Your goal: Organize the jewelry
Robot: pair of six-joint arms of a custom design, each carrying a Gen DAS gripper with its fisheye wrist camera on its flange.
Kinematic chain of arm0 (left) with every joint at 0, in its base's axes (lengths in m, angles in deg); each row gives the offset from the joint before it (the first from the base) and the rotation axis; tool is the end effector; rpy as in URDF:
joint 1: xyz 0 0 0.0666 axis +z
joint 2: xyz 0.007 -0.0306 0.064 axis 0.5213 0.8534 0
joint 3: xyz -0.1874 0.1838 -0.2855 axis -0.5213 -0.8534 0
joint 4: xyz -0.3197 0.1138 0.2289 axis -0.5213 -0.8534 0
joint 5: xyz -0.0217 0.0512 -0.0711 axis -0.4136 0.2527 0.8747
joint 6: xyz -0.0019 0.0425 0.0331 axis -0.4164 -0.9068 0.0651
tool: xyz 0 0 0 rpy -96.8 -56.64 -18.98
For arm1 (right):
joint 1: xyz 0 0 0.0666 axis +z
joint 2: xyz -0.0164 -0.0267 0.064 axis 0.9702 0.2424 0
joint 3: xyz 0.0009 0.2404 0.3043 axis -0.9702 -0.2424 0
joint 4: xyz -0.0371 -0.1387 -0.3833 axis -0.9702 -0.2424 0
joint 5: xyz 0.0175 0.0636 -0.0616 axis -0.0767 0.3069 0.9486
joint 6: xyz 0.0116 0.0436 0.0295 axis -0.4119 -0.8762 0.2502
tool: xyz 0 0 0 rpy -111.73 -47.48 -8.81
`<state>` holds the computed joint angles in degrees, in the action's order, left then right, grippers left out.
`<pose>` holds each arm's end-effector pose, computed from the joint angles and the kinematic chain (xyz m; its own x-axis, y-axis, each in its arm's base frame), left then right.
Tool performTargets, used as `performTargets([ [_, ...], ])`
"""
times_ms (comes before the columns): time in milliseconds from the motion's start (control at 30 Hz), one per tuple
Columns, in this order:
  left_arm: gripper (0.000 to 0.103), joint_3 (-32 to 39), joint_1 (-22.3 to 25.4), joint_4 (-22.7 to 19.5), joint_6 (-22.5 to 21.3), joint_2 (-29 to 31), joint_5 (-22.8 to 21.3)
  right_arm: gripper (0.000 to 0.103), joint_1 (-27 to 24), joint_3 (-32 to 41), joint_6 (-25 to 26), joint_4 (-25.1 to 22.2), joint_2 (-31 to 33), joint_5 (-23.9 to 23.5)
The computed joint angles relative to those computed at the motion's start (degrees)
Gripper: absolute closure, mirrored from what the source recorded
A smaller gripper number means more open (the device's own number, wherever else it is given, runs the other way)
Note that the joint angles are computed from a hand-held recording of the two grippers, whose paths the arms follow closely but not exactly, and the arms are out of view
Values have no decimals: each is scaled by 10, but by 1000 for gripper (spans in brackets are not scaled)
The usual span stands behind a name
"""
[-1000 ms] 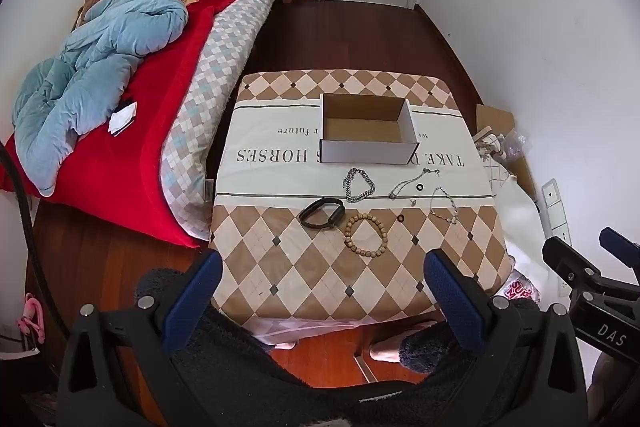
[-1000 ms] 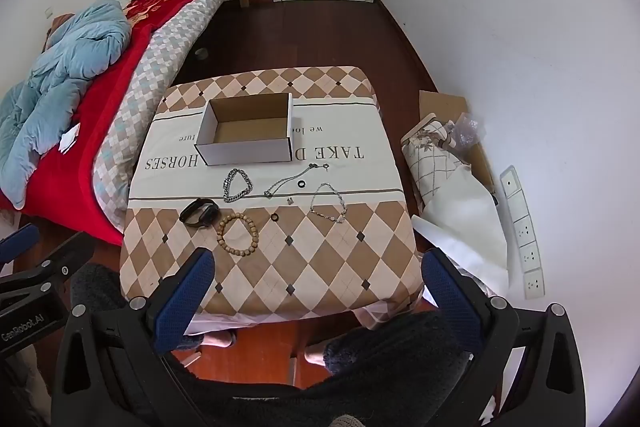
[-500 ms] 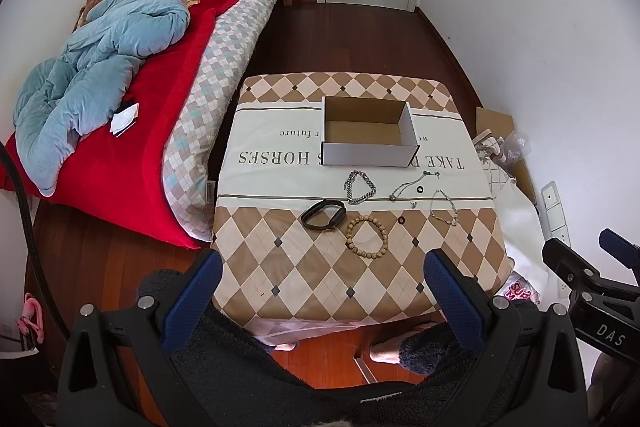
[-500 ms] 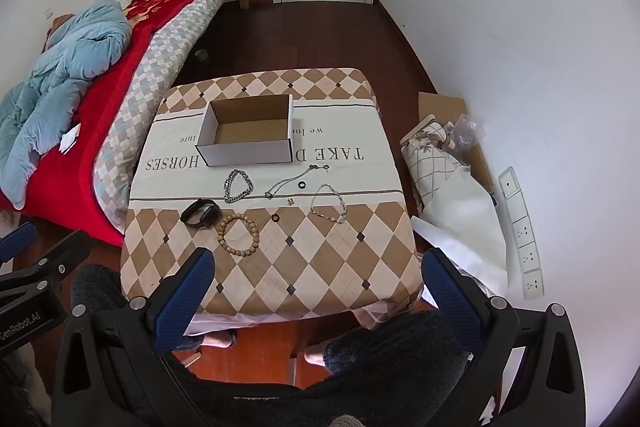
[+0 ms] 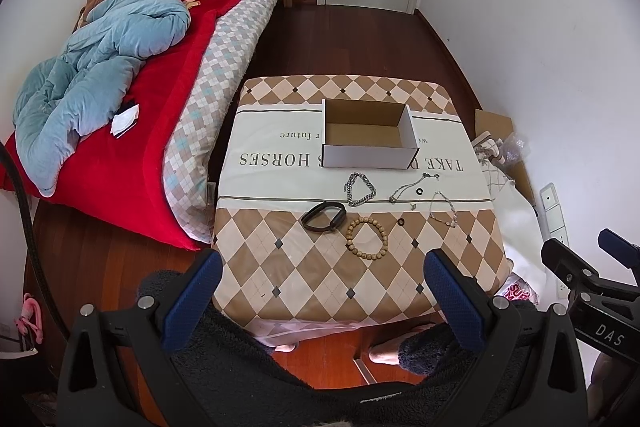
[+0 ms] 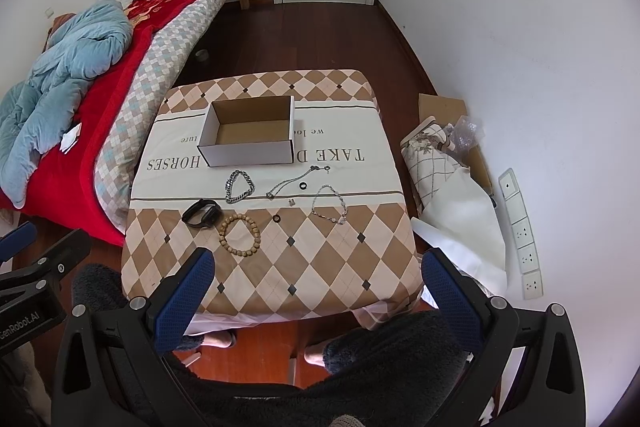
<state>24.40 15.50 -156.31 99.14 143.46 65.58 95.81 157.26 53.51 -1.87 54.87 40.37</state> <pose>0.4469 -0.1173 0.5923 -0.7937 -0.3757 -0.4784 -0.4116 0.9108 -0.0324 0.5058 0.1803 0.6052 -0.8141 -0.3224 -0.4830 -0.3402 0.9388 -0.0533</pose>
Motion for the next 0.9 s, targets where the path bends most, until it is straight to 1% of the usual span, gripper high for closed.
performTargets([
  [767, 1, 6, 1, -3, -3, 2, -1, 0, 1, -6, -1, 3, -3, 0],
  [800, 1, 4, 1, -2, -2, 1, -1, 0, 0, 12, 0, -8, 4, 0],
  [900, 1, 3, 0, -2, -1, 0, -1, 0, 1, 8, -1, -6, 3, 0],
])
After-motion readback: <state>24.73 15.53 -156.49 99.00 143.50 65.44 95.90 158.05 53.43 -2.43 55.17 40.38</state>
